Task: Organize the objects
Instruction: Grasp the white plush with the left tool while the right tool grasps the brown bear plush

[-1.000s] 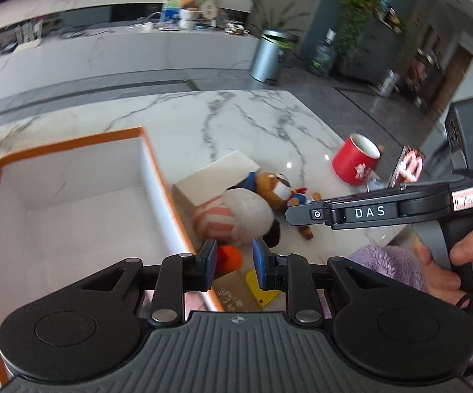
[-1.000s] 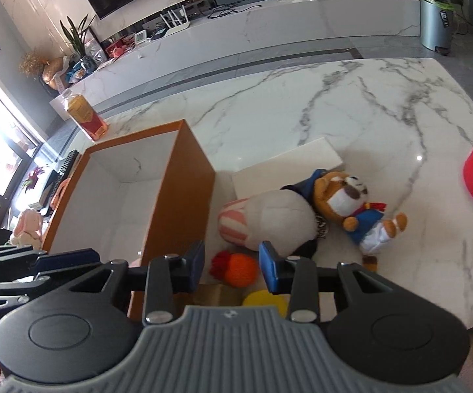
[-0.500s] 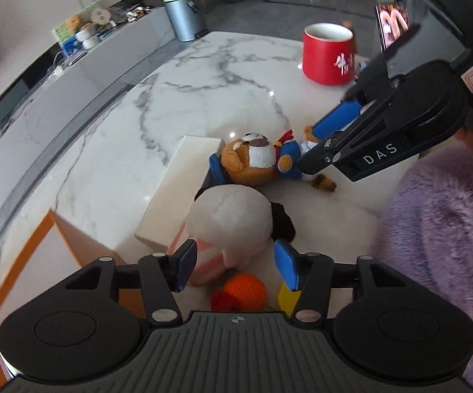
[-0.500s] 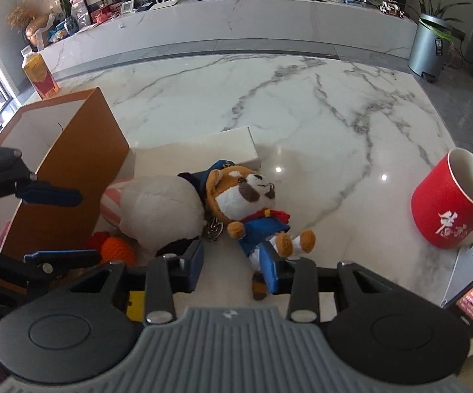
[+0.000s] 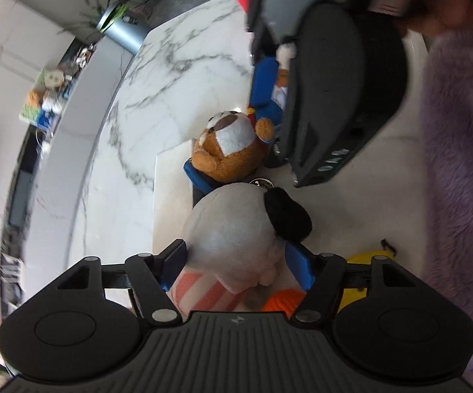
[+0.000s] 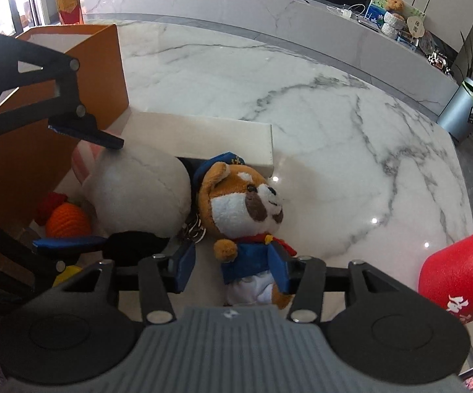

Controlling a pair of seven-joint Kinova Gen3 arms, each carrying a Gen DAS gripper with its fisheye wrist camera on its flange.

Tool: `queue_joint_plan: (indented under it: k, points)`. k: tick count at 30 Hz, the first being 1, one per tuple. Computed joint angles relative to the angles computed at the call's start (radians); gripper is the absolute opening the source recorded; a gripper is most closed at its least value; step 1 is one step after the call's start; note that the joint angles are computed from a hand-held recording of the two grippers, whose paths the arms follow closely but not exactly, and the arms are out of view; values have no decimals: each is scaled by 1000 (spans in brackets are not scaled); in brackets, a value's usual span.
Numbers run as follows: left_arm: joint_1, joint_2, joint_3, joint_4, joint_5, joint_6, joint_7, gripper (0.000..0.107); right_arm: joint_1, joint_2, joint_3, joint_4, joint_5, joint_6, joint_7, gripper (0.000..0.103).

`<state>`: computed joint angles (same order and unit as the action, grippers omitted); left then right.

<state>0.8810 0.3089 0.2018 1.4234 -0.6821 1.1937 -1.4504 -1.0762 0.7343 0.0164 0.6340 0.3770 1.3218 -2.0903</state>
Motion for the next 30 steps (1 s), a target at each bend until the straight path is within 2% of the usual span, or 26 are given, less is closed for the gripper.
queue_joint_plan:
  k: [3,5,8,11,14,18,24,30]
  points:
    - [22,19,-4,12,-53,-1,-14,82,10,9,-1,-2,-6,3,2,52]
    - [41,30,-10,29,-101,-8,-17,82,13,2,4,20,-5,-10,-14,44]
    - [54,44,-11,42,-134,-15,-46,84,36,-32,-11,78,-27,-55,-56,41]
    - [76,60,-24,60,-182,-24,-22,83,58,-64,-26,135,-50,-98,-102,40]
    - [78,60,-32,59,-183,-29,20,78,69,-83,-38,162,-62,-113,-134,39]
    - [61,36,-34,45,-143,-40,96,73,63,-91,-43,162,-59,-103,-162,37]
    - [31,-23,-27,24,-82,-60,260,71,44,-113,-41,153,-47,-80,-213,35]
    - [-65,-150,4,9,77,-105,404,71,21,-172,-43,172,-25,-95,-311,35]
